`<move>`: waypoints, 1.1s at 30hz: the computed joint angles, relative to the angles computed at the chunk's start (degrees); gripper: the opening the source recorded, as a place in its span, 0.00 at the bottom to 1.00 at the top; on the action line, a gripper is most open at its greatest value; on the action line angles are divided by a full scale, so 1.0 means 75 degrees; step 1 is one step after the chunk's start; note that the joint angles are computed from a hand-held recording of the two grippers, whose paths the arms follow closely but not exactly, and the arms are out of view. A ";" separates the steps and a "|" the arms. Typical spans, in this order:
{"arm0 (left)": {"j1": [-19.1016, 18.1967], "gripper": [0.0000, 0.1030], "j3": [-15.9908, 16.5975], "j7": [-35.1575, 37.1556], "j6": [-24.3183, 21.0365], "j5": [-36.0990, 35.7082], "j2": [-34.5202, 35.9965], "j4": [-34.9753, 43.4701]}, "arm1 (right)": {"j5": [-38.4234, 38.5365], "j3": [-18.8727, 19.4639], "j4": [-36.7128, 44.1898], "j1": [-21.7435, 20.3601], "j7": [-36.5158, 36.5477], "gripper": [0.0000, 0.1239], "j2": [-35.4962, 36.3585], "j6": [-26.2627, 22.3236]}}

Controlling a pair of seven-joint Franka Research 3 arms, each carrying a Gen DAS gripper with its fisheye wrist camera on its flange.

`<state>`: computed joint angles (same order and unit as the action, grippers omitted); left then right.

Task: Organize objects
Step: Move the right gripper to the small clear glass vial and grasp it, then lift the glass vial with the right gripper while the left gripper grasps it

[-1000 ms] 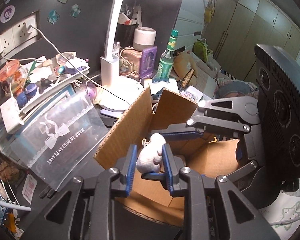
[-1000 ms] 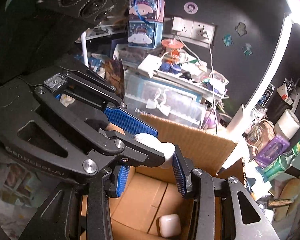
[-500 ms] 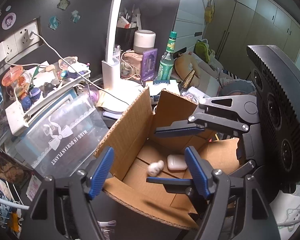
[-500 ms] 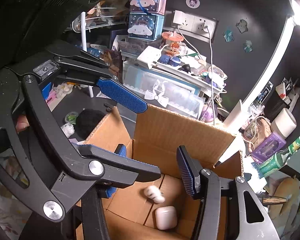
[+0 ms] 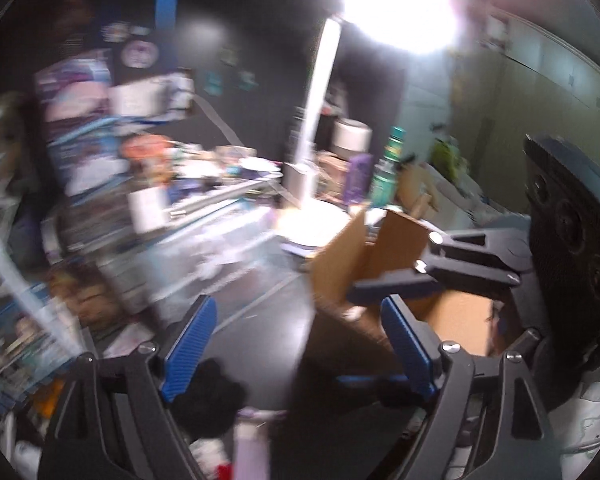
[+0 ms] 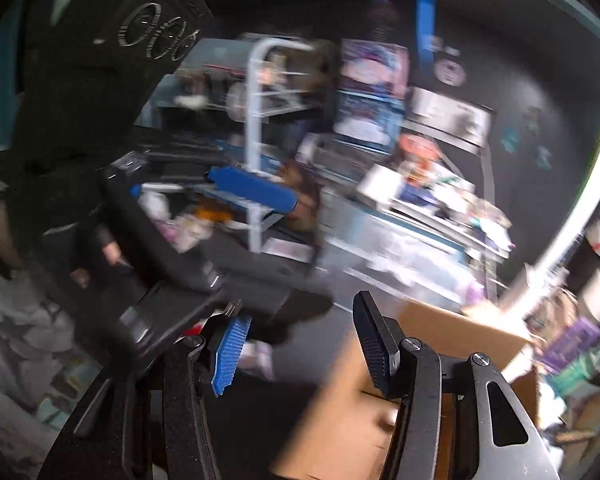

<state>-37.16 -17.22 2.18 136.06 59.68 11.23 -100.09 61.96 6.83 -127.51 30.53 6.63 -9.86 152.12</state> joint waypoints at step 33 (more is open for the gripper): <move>-0.0017 0.85 -0.0848 -0.5568 -0.0425 0.1100 -0.1197 -0.3630 | 0.0316 0.1214 0.0127 -0.0056 0.0113 0.28 0.2632 0.1901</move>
